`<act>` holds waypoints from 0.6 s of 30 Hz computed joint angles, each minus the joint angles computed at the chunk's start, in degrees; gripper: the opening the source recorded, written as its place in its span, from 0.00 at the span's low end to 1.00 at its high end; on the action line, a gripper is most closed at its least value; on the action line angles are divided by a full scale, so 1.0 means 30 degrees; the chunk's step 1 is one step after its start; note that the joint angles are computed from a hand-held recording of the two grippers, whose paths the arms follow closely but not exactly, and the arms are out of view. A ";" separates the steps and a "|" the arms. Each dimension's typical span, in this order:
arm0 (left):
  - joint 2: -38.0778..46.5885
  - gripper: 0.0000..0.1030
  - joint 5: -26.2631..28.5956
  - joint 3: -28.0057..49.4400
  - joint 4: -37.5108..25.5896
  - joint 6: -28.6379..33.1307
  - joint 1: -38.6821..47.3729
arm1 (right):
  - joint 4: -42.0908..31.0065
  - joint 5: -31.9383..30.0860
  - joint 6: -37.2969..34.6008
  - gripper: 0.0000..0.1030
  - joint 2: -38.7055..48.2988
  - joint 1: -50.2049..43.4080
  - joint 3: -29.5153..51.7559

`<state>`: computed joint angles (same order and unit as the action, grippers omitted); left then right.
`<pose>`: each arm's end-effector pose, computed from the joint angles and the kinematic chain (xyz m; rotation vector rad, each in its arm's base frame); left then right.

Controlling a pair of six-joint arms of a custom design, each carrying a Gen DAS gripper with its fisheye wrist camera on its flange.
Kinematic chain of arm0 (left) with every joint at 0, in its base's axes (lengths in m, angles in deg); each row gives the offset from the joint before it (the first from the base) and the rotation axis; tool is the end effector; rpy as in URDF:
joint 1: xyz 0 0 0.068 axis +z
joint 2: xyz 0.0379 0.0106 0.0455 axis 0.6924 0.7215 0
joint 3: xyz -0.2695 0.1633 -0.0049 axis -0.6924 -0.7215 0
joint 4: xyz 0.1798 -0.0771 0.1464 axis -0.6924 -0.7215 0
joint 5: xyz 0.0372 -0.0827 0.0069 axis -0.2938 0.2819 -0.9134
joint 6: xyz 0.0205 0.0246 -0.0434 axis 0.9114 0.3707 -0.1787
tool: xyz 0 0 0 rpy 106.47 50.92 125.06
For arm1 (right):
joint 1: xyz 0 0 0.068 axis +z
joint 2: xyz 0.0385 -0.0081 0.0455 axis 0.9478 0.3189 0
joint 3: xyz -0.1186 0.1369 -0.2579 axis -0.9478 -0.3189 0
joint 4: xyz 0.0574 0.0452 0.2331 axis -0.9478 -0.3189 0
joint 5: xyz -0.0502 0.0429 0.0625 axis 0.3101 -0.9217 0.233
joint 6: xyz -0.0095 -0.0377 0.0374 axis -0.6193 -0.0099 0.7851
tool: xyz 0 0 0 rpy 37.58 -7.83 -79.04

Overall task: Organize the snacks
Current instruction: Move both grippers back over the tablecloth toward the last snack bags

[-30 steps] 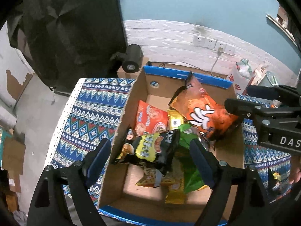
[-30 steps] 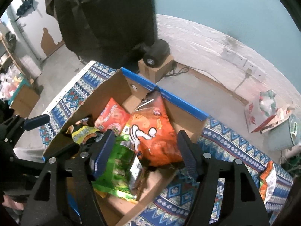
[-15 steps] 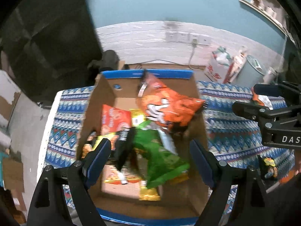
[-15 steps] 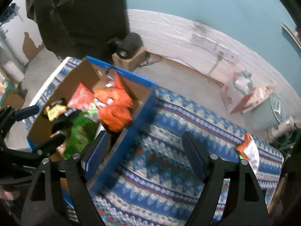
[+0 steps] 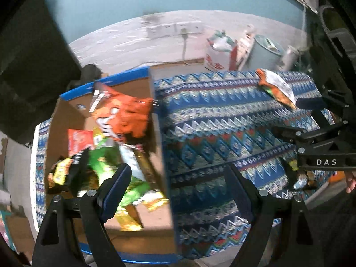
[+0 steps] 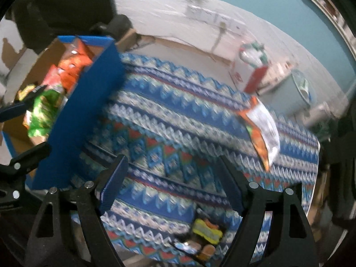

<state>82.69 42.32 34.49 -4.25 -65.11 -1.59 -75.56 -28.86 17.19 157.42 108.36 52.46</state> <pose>0.1724 -0.1561 0.2749 -0.1466 2.7010 0.1157 0.2678 0.1959 0.2730 -0.7056 2.7965 -0.0456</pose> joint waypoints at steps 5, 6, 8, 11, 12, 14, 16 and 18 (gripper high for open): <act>0.1775 0.84 0.0524 0.0296 0.0913 0.0112 -0.0942 | 0.0414 0.0457 0.0305 0.78 -0.0957 -0.1187 -0.2340; 0.2230 0.84 0.0538 0.0397 0.0991 0.0151 -0.1123 | 0.0483 0.0283 0.0338 0.78 -0.1117 -0.1501 -0.2865; 0.2890 0.84 0.0571 0.0487 0.1216 0.0154 -0.1434 | 0.0688 0.0122 0.0535 0.78 -0.1453 -0.1943 -0.3790; 0.3771 0.84 0.0776 0.0672 0.1569 0.0184 -0.1783 | 0.1013 -0.0057 0.0900 0.78 -0.1811 -0.2548 -0.5263; 0.4093 0.84 0.0811 0.0784 0.1666 0.0179 -0.1942 | 0.1134 -0.0165 0.0972 0.78 -0.1867 -0.2730 -0.5645; 0.4587 0.84 0.0866 0.0960 0.1762 0.0202 -0.2115 | 0.1324 -0.0334 0.1266 0.78 -0.2002 -0.3097 -0.6310; 0.5147 0.84 0.0967 0.1127 0.1914 0.0164 -0.2379 | 0.1586 -0.0521 0.1623 0.78 -0.2134 -0.3405 -0.7102; 0.5565 0.84 0.1077 0.1191 0.2082 0.0189 -0.2512 | 0.1780 -0.0798 0.1749 0.78 -0.2140 -0.3737 -0.7748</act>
<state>99.39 45.55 38.07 2.00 -64.54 -9.13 -70.22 -31.25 22.44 151.00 97.15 29.21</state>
